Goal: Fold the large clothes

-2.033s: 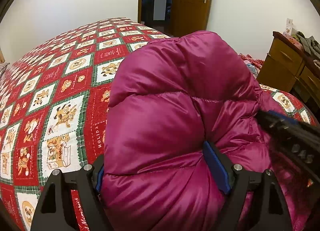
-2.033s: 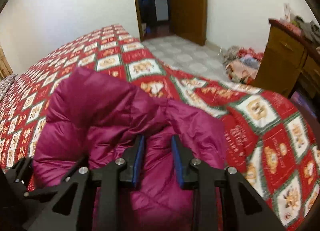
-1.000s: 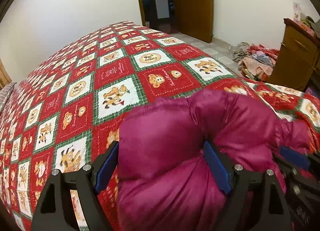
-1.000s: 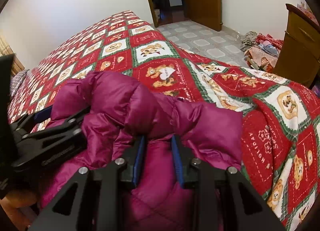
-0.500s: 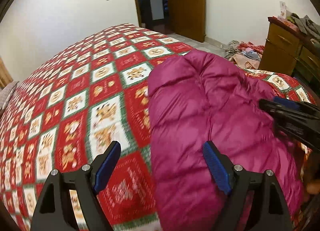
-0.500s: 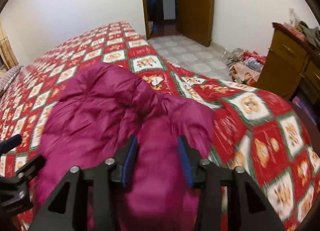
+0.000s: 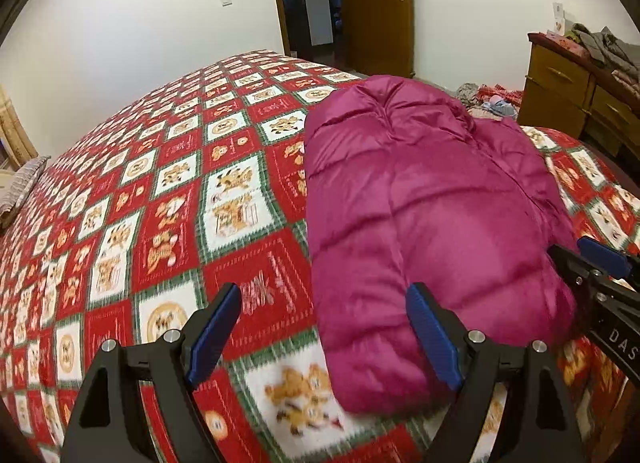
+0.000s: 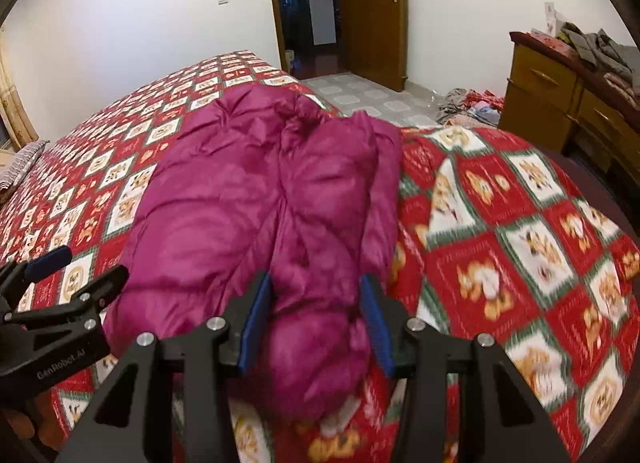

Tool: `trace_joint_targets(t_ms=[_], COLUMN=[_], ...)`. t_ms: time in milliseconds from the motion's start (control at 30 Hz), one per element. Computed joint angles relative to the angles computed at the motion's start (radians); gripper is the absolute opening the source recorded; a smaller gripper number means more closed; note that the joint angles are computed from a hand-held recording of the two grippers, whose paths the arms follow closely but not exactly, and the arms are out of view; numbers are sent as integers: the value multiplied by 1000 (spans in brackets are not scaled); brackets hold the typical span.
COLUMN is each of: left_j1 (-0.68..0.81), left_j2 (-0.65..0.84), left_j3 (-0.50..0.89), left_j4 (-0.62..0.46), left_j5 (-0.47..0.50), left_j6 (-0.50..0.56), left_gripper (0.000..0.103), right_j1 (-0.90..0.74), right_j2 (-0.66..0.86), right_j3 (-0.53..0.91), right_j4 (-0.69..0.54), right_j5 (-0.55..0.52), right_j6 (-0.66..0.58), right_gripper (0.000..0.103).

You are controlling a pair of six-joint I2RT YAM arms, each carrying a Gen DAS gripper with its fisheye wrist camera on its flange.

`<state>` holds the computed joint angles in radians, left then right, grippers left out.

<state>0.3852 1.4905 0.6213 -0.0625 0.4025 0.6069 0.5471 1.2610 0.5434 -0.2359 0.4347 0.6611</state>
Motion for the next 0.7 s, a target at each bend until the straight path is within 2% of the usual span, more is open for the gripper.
trace_joint_targets(t_ms=[100, 300, 367, 400, 433, 567, 700], left_j1=[55, 163, 210, 228, 247, 317, 401], left_j2=[-54, -152, -173, -186, -201, -267, -342], left_j3=[-56, -134, -144, -152, -163, -190, -197], left_j4=[-21, -75, -112, -122, -132, -206, -341], left_j5=[57, 139, 180, 193, 206, 243, 296], left_j6=[53, 120, 152, 164, 177, 239, 349], left_gripper=[85, 85, 85, 85, 85, 85, 85], right_j1=[48, 174, 243, 270, 306, 415, 510], right_j2=[-56, -156, -176, -179, -177, -158, -165], right_j3=[-25, -69, -79, -83, -85, -76, -51], right_j4=[-55, -146, -179, -188, -202, -261, -354], right_j5=[18, 80, 128, 144, 165, 222, 287], right_j6=[72, 227, 301, 328, 365, 483, 609], right_gripper=[56, 57, 64, 71, 72, 72, 72])
